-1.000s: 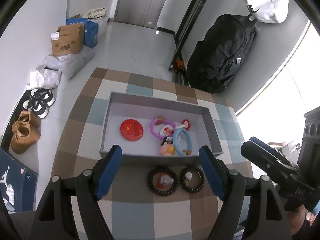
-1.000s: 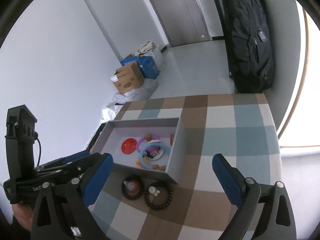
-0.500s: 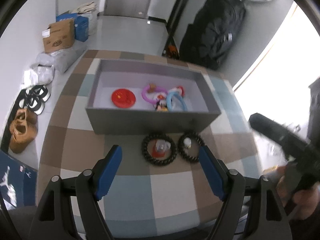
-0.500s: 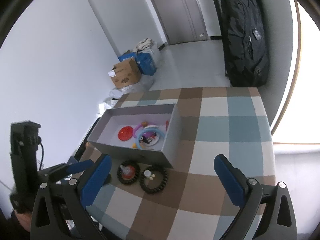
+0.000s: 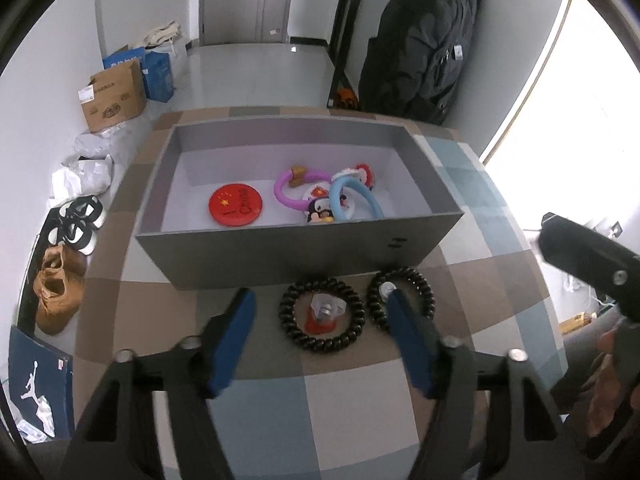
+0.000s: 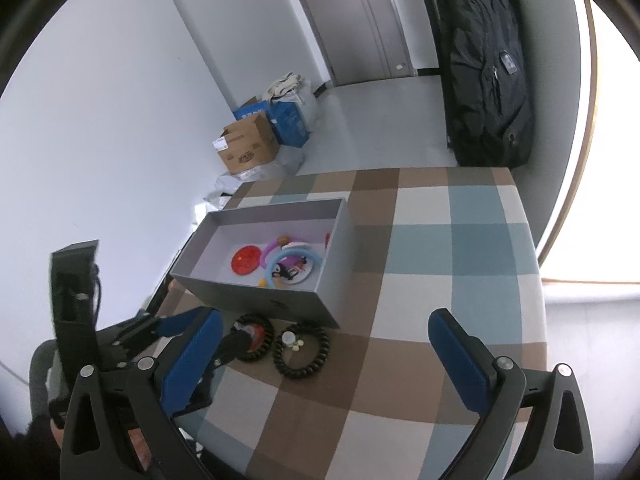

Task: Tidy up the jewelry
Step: 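Grasp the small clear-and-red toy with the left tool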

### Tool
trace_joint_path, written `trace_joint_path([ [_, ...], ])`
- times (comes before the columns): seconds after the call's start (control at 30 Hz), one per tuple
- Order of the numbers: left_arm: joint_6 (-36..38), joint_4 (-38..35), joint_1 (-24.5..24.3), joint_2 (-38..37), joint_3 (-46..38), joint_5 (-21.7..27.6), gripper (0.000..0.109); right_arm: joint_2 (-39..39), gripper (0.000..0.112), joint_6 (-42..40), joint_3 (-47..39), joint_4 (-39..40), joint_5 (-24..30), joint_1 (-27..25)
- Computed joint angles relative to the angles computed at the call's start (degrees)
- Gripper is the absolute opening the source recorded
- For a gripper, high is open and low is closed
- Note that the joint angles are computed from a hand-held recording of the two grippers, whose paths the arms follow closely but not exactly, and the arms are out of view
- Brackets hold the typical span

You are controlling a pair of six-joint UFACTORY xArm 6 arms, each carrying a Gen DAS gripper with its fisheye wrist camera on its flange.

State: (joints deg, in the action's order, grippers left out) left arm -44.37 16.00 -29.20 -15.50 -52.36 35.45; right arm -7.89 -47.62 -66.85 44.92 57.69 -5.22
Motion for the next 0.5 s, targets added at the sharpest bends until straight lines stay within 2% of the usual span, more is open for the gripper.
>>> trace_joint_path([
  [0.13, -1.19, 2.77, -0.61, 1.42, -1.31, 2.42, 0.051, 0.13, 0.103, 0.41, -0.13, -0.12, 0.25, -0.09],
  [0.2, -0.84, 2.98, -0.77, 1.66, -1.63, 2.91, 0.041, 0.16, 0.103, 0.47, -0.15, -0.23, 0.15, -0.09],
  [0.27, -0.04, 2.16, -0.83, 2.09, -2.00, 3.45, 0.040, 0.19, 0.103, 0.56, -0.19, -0.20, 0.30, -0.19],
  [0.4, -0.60, 3.08, -1.15, 2.43, -2.54, 4.65, 0.021, 0.30, 0.103, 1.12, -0.29, -0.43, 0.47, -0.20],
  [0.5, 0.09, 1.56, -0.79, 1.94, -2.17, 3.89, 0.015, 0.28, 0.103, 1.03, -0.21, -0.45, 0.36, -0.15],
])
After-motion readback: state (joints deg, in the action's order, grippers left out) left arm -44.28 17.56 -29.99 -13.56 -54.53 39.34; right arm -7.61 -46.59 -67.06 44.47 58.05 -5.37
